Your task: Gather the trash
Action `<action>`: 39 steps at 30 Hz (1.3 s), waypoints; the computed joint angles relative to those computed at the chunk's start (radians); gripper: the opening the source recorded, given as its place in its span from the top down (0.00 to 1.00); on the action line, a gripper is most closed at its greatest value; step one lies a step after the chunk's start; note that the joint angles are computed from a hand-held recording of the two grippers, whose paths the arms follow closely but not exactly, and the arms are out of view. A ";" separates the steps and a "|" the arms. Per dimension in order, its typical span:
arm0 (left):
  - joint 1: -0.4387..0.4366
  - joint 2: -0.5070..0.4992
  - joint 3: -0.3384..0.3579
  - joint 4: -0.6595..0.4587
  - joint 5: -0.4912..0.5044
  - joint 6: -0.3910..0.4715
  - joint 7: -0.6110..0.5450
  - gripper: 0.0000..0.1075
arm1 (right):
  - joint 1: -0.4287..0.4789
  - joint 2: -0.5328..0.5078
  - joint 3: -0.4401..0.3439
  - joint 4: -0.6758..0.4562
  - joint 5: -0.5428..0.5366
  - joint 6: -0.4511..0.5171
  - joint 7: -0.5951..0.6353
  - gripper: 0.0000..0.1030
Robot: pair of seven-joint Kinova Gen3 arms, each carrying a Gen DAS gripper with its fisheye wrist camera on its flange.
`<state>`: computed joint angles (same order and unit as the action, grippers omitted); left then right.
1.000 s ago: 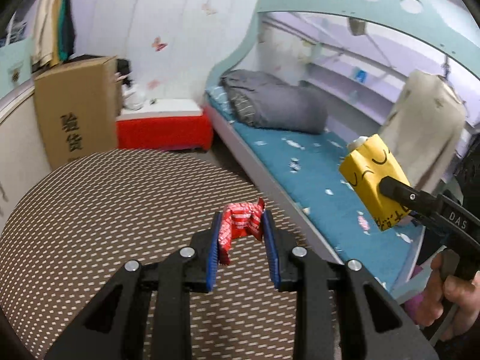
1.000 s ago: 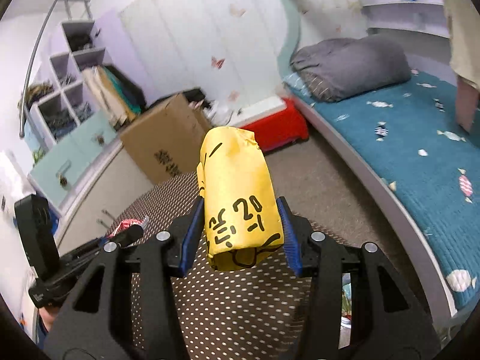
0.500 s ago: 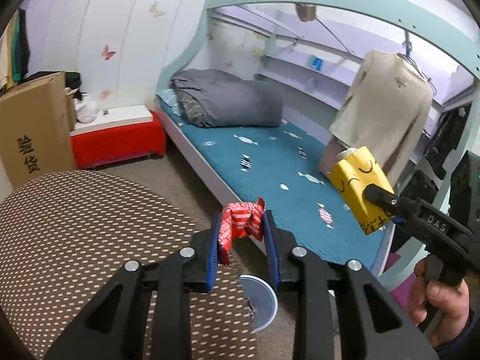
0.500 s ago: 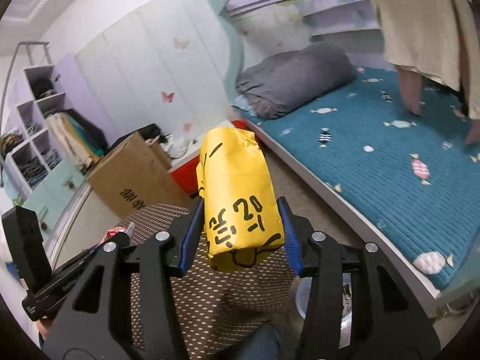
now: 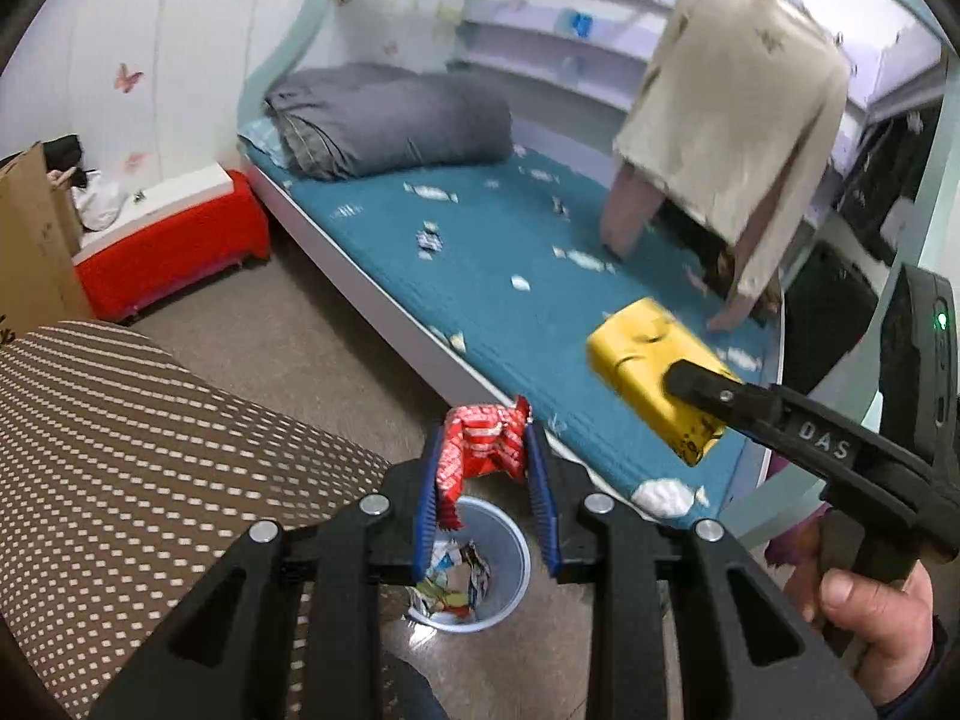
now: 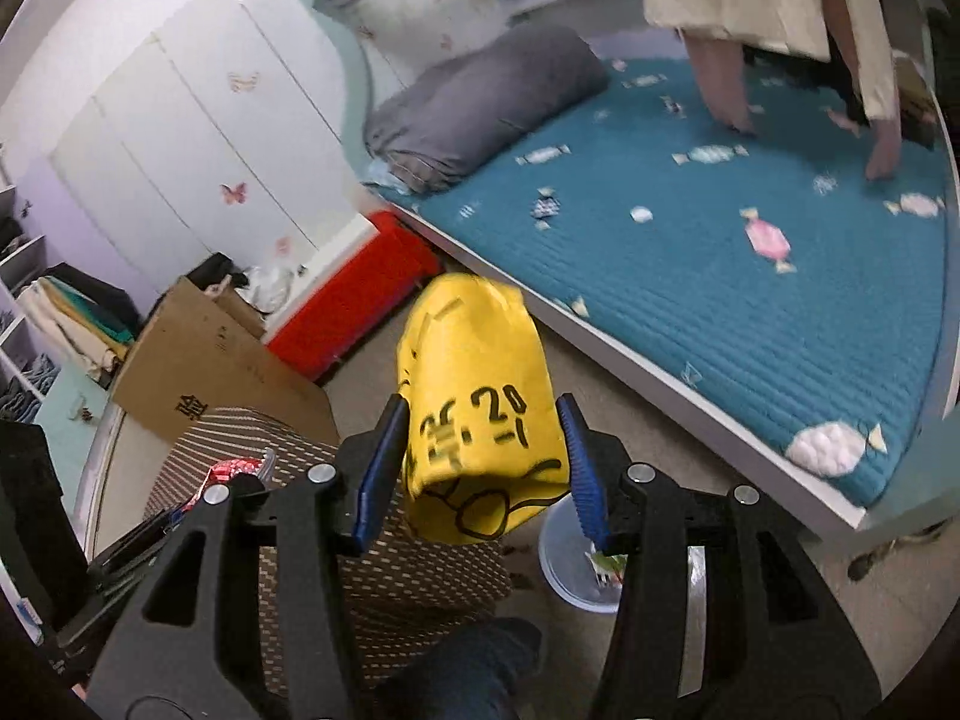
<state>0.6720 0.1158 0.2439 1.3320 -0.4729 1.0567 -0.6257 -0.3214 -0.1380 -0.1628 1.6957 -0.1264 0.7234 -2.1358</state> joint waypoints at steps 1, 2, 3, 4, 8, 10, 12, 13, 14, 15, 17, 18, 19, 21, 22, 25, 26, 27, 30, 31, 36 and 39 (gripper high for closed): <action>-0.002 0.022 0.002 -0.012 0.010 0.003 -0.013 0.75 | 0.000 0.007 0.006 0.010 -0.009 -0.003 0.006 0.52; -0.003 0.038 0.000 -0.019 0.022 0.004 -0.028 0.75 | -0.001 0.015 0.014 0.019 -0.026 -0.009 0.019 0.52; -0.005 0.049 -0.004 -0.022 0.037 0.002 -0.042 0.75 | 0.000 0.022 0.021 0.029 -0.040 -0.016 0.029 0.52; -0.004 0.058 -0.009 -0.023 0.048 0.000 -0.053 0.75 | 0.000 0.032 0.028 0.039 -0.057 -0.025 0.044 0.52; -0.010 0.122 -0.030 -0.040 0.111 -0.005 -0.116 0.75 | 0.025 0.109 0.034 0.070 -0.137 -0.054 0.126 0.52; -0.018 0.157 -0.042 -0.052 0.156 0.006 -0.167 0.74 | 0.027 0.160 0.055 0.083 -0.198 -0.050 0.158 0.49; -0.019 0.172 -0.048 -0.051 0.177 0.011 -0.193 0.64 | 0.036 0.150 0.057 0.123 -0.204 -0.079 0.125 0.30; -0.015 0.178 -0.055 -0.049 0.181 0.016 -0.200 0.44 | 0.039 0.135 0.054 0.143 -0.186 -0.096 0.093 0.22; -0.006 0.188 -0.061 -0.058 0.178 0.025 -0.199 0.31 | 0.040 0.125 0.053 0.152 -0.167 -0.099 0.067 0.18; 0.011 0.197 -0.073 -0.063 0.158 0.035 -0.184 0.17 | 0.043 0.110 0.051 0.165 -0.159 -0.105 0.051 0.13; 0.017 0.205 -0.079 -0.068 0.158 0.047 -0.187 0.17 | 0.041 0.089 0.058 0.174 -0.143 -0.100 0.030 0.07; 0.013 0.212 -0.079 -0.076 0.171 0.055 -0.197 0.17 | 0.052 0.074 0.045 0.176 -0.112 -0.089 -0.003 0.06; 0.017 0.214 -0.083 -0.080 0.173 0.065 -0.195 0.17 | 0.054 0.061 0.043 0.177 -0.089 -0.082 -0.030 0.06; 0.029 0.210 -0.093 -0.083 0.159 0.075 -0.180 0.15 | 0.058 0.032 0.038 0.179 -0.060 -0.073 -0.059 0.06; 0.030 0.204 -0.094 -0.078 0.157 0.072 -0.176 0.15 | 0.060 0.019 0.035 0.178 -0.043 -0.069 -0.073 0.06; 0.032 0.165 -0.098 -0.057 0.146 0.056 -0.138 0.15 | 0.062 -0.007 0.029 0.165 -0.022 -0.054 -0.087 0.06; 0.034 0.154 -0.096 -0.053 0.138 0.053 -0.127 0.15 | 0.060 -0.017 0.022 0.165 -0.011 -0.052 -0.094 0.06; 0.040 0.136 -0.094 -0.044 0.121 0.050 -0.112 0.15 | 0.059 -0.031 0.008 0.157 0.010 -0.045 -0.109 0.06; 0.065 0.082 -0.081 -0.026 0.052 0.062 -0.051 0.14 | 0.048 -0.056 -0.025 0.120 0.043 -0.020 -0.151 0.06; 0.067 0.071 -0.068 -0.026 0.028 0.074 -0.030 0.13 | 0.044 -0.063 -0.036 0.110 0.052 -0.015 -0.167 0.06; 0.069 -0.029 0.033 0.002 -0.134 0.166 0.097 0.12 | 0.026 -0.092 -0.122 0.015 0.140 0.050 -0.257 0.06; 0.100 -0.082 0.072 0.017 -0.244 0.239 0.190 0.12 | 0.008 -0.099 -0.175 -0.051 0.205 0.106 -0.298 0.06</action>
